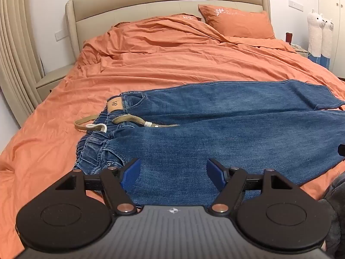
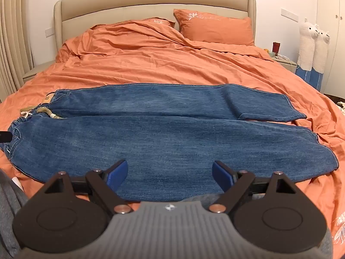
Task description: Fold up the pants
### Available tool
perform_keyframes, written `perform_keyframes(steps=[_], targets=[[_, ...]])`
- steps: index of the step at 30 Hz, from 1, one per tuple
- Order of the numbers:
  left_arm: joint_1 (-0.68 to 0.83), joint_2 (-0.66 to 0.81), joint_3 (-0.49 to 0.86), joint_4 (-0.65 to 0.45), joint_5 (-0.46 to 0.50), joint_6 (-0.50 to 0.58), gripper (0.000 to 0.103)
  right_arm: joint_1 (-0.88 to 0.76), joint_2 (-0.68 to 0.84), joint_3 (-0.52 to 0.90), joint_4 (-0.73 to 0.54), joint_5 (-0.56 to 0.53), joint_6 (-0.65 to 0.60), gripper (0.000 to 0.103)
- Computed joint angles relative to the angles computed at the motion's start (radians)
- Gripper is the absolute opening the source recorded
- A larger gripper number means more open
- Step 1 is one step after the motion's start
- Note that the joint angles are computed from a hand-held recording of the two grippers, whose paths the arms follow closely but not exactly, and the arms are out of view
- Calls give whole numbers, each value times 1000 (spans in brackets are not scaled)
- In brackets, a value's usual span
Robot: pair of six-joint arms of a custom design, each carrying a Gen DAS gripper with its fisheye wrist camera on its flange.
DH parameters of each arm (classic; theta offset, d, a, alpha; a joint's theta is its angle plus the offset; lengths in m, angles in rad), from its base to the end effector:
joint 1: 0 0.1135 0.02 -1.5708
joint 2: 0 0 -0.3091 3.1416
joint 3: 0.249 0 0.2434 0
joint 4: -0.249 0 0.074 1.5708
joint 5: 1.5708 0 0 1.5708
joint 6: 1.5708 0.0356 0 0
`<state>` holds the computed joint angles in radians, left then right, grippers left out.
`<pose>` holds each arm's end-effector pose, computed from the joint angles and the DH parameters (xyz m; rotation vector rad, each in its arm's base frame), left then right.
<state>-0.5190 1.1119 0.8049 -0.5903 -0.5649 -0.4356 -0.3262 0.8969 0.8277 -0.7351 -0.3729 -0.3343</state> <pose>0.1753 -0.0782 0.2952 -0.1370 2.2979 0.2220 0.1376 -0.0329 0.3214 -0.1844 2.3013 0.1098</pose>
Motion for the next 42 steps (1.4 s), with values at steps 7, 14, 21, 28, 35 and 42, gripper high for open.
perform_keyframes(steps=[7,14,21,28,35,42], targets=[[-23,4,7,-7,-14,-19,87,-7,1,1,-1,-6,-6,82],[1,-2,-2,5,6,-3,89,-8,3,4,-5,-5,-9,82],[1,-3,-3,7,6,-3,89,-6,2,5,-6,-4,-8,82],[1,-3,-3,7,6,-3,89,1,-1,4,-6,2,-3,82],[1,-3,-3,7,5,-4,89,1,-2,5,-7,1,-3,82],[1,-3,-3,7,5,-4,89,-1,-2,6,-9,0,-5,82]])
